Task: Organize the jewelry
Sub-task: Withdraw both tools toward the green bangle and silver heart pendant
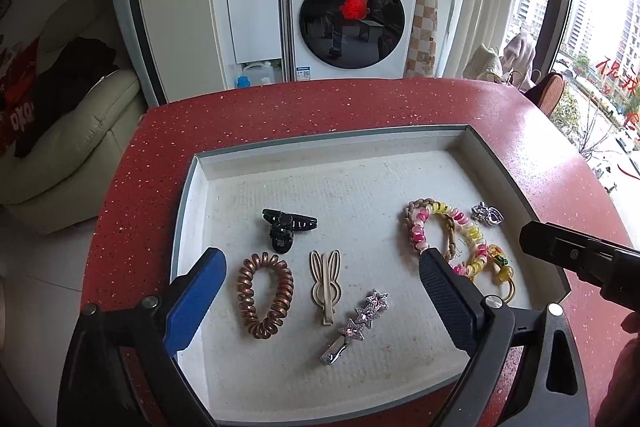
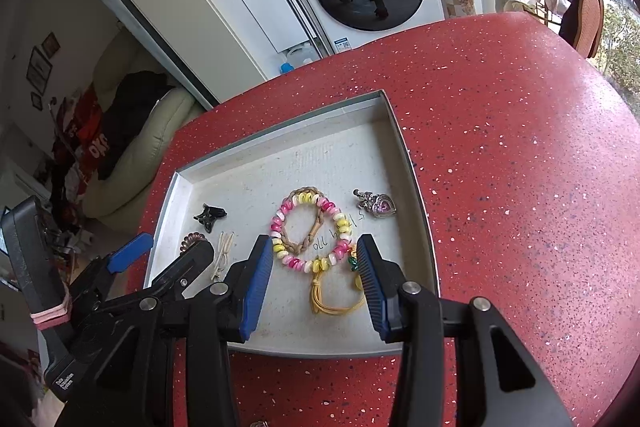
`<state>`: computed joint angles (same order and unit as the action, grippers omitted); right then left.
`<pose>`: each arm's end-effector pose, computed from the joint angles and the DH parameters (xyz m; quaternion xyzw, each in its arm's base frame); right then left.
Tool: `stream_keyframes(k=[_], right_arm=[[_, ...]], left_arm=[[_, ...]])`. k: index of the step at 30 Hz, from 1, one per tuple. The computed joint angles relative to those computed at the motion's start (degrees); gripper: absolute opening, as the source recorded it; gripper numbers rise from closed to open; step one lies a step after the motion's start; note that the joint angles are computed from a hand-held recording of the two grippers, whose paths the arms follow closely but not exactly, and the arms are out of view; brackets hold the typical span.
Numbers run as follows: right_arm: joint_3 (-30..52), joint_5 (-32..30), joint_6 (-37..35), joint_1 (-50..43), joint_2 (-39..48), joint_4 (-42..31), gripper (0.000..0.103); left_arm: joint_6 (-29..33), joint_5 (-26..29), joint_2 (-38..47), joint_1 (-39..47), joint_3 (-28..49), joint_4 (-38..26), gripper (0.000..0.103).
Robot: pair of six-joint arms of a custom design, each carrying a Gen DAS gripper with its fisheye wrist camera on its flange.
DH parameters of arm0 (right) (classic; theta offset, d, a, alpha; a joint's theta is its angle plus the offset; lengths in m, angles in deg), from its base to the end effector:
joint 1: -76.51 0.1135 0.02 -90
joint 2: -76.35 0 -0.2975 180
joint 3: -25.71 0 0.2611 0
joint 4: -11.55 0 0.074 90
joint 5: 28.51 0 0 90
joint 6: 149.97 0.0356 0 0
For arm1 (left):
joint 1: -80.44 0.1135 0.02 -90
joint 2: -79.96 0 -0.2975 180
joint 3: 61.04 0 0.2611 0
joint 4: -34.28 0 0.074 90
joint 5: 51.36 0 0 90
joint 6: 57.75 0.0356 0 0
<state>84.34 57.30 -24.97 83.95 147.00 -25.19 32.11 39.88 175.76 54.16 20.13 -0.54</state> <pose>0.2466 0.0348 0.2575 0.2103 0.9115 0.1593 0.3157 0.3350 -0.1663 0.2603 0.2158 0.9128 -0.0891 0.3350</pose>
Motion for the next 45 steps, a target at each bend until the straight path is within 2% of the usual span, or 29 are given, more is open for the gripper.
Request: stream_keyframes(k=[5,6,7,9,20,30,41,45], right_arm=[[-0.04,0.88,-0.06,0.93,-0.83,-0.22,0.048],[-0.10,1.29,-0.15,1.35,-1.11,-0.22,0.054],[-0.22,1.84,-0.20,1.81,-1.44,-0.11,0.066],[-0.85,3.23,-0.02,3.00,-2.56,0.65,0.083],[-3.74,13.30,1.13,10.11,-6.95,2.79,0.087],[-2.54,10.66,2.45,11.53,-6.42,-1.82,0.087],[-3.77,14.52,5.44,17.81,-7.54,-5.69,0.087],[-3.88,18.75,7.62,22.07,-8.14,-8.01,0.087]], left_arm=[[-0.34,-0.63,-1.72,0.89,-1.63,0.96,0.103],[-0.32,-0.72,-2.10,1.07,-1.90,0.93,0.103],[-0.25,-0.75,-2.71,1.29,-2.51,1.38,0.103],[-0.02,-0.86,-3.88,1.67,-3.44,1.50,0.103],[-0.48,0.32,-8.73,3.60,-7.73,-0.84,0.103],[-1.06,-1.34,-13.35,4.13,-12.26,-1.20,0.103],[2.43,1.66,-23.72,5.88,-22.62,-1.59,0.103],[2.11,1.90,-28.26,6.61,-26.45,-2.69,0.103]])
